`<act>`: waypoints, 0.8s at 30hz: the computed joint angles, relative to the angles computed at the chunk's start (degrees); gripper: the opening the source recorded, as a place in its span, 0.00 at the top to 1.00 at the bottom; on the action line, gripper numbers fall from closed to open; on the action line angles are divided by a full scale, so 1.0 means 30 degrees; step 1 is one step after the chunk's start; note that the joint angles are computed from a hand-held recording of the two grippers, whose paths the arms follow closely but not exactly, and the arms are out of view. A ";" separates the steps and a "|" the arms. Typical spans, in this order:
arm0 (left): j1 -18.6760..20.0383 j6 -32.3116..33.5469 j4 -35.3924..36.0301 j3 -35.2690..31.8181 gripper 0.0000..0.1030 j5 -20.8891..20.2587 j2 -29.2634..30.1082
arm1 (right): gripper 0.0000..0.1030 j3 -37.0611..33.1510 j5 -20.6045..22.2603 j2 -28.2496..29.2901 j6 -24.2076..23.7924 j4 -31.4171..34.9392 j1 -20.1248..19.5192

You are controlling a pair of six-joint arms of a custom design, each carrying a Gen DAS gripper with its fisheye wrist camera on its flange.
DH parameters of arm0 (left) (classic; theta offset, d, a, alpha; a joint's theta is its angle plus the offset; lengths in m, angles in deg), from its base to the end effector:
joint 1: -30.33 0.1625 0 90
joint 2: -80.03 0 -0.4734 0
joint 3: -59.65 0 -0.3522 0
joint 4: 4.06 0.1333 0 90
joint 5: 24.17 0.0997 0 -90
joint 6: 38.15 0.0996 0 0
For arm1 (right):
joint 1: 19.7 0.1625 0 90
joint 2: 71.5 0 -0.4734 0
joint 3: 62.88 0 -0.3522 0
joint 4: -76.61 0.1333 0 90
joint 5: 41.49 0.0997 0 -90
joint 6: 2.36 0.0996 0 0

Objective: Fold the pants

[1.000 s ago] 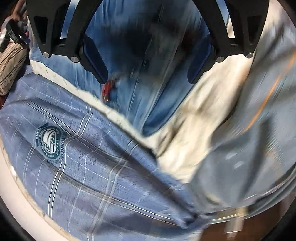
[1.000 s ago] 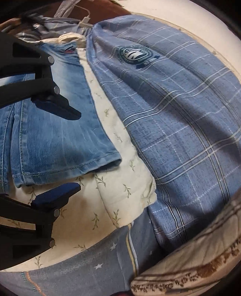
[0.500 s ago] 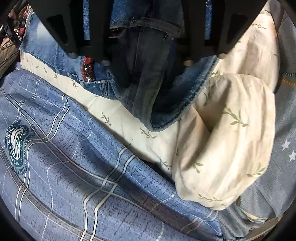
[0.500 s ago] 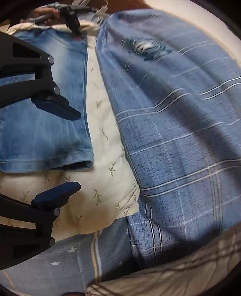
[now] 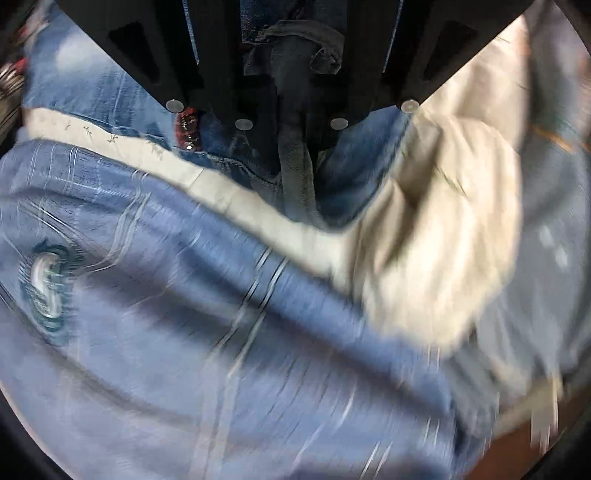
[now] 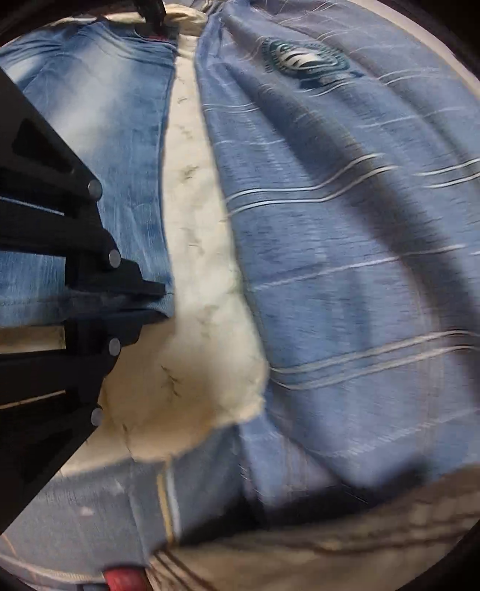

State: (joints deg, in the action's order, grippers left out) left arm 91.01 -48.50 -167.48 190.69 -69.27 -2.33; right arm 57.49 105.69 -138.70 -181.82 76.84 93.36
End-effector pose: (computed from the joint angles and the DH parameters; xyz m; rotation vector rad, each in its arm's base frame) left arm -0.0260 -0.4620 0.3448 0.1822 2.4191 -0.8372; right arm 0.1814 -0.2996 0.2142 0.0392 -2.1543 0.9228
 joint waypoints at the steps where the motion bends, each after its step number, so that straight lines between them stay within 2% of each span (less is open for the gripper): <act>1: 0.0005 0.0666 -0.0576 0.0141 0.89 -0.0168 0.0161 | 0.97 0.0043 0.0827 -0.0046 -0.0399 -0.0528 0.0414; 2: 0.0412 0.0837 -0.0353 -0.0016 0.89 -0.0745 0.0500 | 0.97 0.0063 0.0854 -0.0265 0.0001 -0.0349 0.0353; 3: 0.0815 0.0422 0.0671 -0.0304 0.89 -0.1057 0.0701 | 0.97 -0.0004 0.0081 -0.0320 0.1171 0.0630 -0.0165; 4: 0.0900 -0.0115 0.1519 -0.0542 0.86 -0.0940 0.0775 | 0.96 0.0096 -0.1491 -0.0580 0.1860 0.1370 -0.0975; 5: 0.1069 -0.0320 0.1567 -0.0568 0.76 -0.0932 0.0841 | 0.95 0.0539 -0.3425 -0.1278 0.1851 0.1346 -0.1925; 7: 0.1484 -0.0148 0.0985 -0.0621 0.71 -0.1534 0.1052 | 0.93 0.1647 -0.5410 -0.2730 0.1838 0.0115 -0.2828; 8: 0.1663 -0.0137 0.1000 -0.0692 0.65 -0.1936 0.0985 | 0.82 0.1913 -0.5919 -0.3199 0.1962 -0.0148 -0.3008; 9: 0.1879 -0.0218 0.1267 -0.0833 0.61 -0.2343 0.0852 | 0.49 0.2038 -0.6325 -0.3578 0.2148 -0.0156 -0.3170; 10: 0.2031 -0.0361 0.1527 -0.0992 0.58 -0.2720 0.0827 | 0.25 0.1957 -0.6491 -0.3649 0.2285 -0.0007 -0.3199; 11: 0.2133 -0.0517 0.1764 -0.1165 0.57 -0.2970 0.0845 | 0.10 0.1769 -0.6222 -0.3413 0.2261 -0.0091 -0.2935; 13: 0.2329 -0.0705 0.1980 -0.1417 0.56 -0.3188 0.0948 | 0.10 0.1272 -0.6276 -0.2843 0.1745 0.0334 -0.2689; 14: 0.2399 -0.0766 0.2040 -0.1476 0.56 -0.3231 0.0970 | 0.15 0.0969 -0.6249 -0.2378 0.1617 0.0718 -0.2640; 15: 0.2540 -0.0732 0.2070 -0.1607 0.57 -0.3266 0.0982 | 0.32 0.0562 -0.5880 -0.1693 0.1573 0.1205 -0.2548; 16: 0.2693 -0.0638 0.2157 -0.1787 0.59 -0.3265 0.0991 | 0.41 0.0071 -0.5454 -0.0871 0.1961 0.2029 -0.2527; 17: 0.2676 -0.0825 0.2366 -0.1892 0.73 -0.2930 0.1050 | 0.61 -0.0378 -0.5345 -0.0109 0.2529 0.2888 -0.2747; 18: 0.2826 -0.0815 0.2801 -0.2210 0.84 -0.2946 0.1043 | 0.69 -0.0654 -0.4961 0.0457 0.3012 0.3375 -0.2821; 19: 0.3004 -0.0588 0.2936 -0.2431 0.89 -0.3294 0.1065 | 0.72 -0.0559 -0.4622 0.0551 0.3023 0.3146 -0.2716; 21: 0.2290 0.0072 0.1757 -0.1709 0.90 -0.2285 0.0659 | 0.87 -0.0160 -0.4340 -0.0002 0.2706 0.2250 -0.2183; 22: 0.1992 0.0182 0.1519 -0.1470 0.91 -0.2130 0.0327 | 0.99 -0.0098 -0.3795 -0.0221 0.2550 0.2131 -0.1590; 24: 0.1306 -0.0112 0.1493 -0.0818 0.91 -0.2489 -0.1053 | 0.98 -0.0006 -0.3039 -0.0686 0.2614 0.2200 -0.0274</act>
State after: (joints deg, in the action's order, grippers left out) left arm 94.93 -48.83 -163.00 188.23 -76.73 -5.49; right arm 57.47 96.57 -140.76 -173.98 83.44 92.54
